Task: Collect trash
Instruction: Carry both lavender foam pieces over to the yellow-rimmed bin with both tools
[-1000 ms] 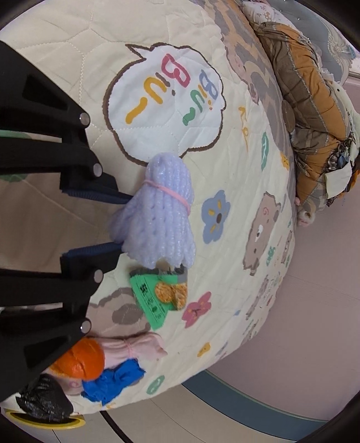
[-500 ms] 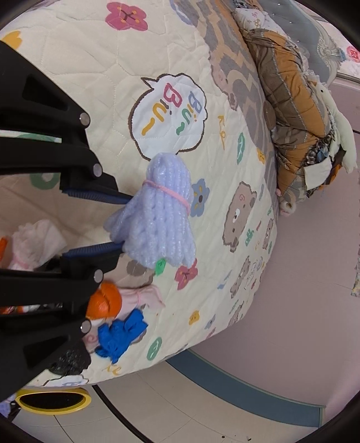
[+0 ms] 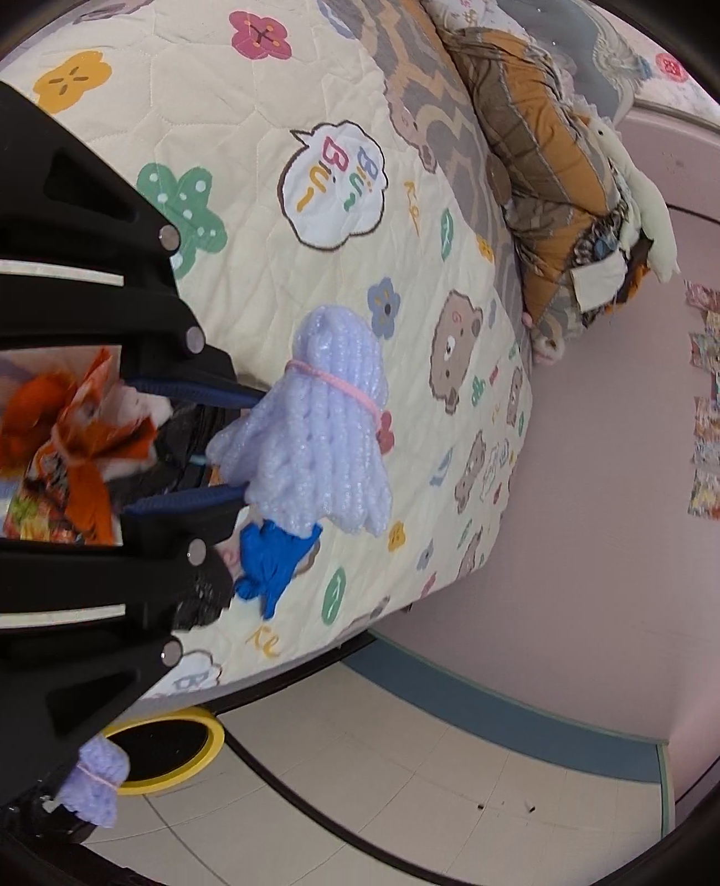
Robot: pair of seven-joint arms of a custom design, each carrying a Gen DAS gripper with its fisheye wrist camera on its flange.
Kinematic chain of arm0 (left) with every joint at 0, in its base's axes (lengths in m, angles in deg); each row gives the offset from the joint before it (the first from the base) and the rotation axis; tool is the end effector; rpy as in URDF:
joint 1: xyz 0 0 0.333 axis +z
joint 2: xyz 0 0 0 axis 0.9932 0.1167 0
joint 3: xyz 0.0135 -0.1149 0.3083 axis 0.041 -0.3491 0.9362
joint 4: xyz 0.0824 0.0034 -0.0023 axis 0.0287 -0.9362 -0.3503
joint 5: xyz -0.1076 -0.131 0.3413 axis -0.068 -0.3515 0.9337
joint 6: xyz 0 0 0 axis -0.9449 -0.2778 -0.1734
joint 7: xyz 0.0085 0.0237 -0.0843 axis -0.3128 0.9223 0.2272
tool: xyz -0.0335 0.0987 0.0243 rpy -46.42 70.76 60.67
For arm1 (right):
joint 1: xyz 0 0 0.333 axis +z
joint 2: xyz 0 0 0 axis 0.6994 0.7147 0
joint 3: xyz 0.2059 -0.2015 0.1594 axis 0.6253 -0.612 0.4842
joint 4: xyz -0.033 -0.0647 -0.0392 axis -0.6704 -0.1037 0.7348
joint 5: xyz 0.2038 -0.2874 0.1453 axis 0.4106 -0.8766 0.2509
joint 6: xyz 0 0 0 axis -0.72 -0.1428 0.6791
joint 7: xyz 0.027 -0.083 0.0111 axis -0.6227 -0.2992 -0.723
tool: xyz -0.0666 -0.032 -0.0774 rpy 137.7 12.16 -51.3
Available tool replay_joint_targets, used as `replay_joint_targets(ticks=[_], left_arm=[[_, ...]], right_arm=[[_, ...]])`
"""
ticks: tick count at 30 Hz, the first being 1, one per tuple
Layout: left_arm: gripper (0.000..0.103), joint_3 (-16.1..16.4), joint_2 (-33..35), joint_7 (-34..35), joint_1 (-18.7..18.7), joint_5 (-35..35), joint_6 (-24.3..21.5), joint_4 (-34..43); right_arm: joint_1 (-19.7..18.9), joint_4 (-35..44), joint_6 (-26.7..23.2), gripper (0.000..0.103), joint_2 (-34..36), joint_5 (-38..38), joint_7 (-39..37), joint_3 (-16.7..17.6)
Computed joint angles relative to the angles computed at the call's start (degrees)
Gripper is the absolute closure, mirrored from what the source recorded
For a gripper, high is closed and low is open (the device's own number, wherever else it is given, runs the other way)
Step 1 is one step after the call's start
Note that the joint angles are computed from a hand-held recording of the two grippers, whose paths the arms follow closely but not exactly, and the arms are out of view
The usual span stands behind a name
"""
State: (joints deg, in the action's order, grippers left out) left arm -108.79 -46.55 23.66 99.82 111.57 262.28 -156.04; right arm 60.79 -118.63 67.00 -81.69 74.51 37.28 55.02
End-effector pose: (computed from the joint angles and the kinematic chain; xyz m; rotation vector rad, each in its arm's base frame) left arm 0.4109 -0.1157 0.4936 -1.9954 1.3277 -0.9435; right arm 0.4297 0.0933 0.4737 -1.8720 1.0013 -0.1641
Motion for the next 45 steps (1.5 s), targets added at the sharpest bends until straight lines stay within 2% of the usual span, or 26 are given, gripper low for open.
replay_joint_targets(ticks=[7, 11, 16, 21, 27, 34, 45], left_arm=[[0.077, -2.4, 1.0, 0.1, -2.2, 0.6, 0.4, 2.8], [0.077, -5.2, 3.2, -1.3, -1.9, 2.2, 0.3, 5.5], [0.077, -9.2, 7.5, -4.7, -1.4, 6.6, 0.4, 10.0], [0.077, -11.1, 12.6, -8.6, -2.6, 12.3, -0.7, 15.2], [0.077, -11.1, 19.5, -11.5, -6.8, 17.8, -4.1, 21.7], [0.077, -8.9, 27.5, -9.3, -13.7, 18.9, -7.1, 28.8], [0.077, -4.5, 39.3, -1.0, -24.0, 14.3, -10.9, 39.3]], right_arm=[[-2.4, -1.3, 2.9, 0.051, -4.8, -2.4, 2.7, -1.8], [-3.8, -1.5, 4.5, 0.051, -6.3, -4.7, 5.4, -3.3], [-5.7, -1.0, 5.8, 0.051, -7.2, -8.0, 7.9, -5.6], [-7.3, -0.3, 6.5, 0.051, -7.9, -10.8, 9.2, -8.0], [-9.1, 2.3, 5.7, 0.051, -6.3, -13.3, 10.8, -10.6], [-11.9, 5.9, 4.3, 0.051, -3.7, -14.6, 12.0, -12.4], [-16.0, 12.5, 3.6, 0.051, 3.2, -14.2, 13.0, -12.7]])
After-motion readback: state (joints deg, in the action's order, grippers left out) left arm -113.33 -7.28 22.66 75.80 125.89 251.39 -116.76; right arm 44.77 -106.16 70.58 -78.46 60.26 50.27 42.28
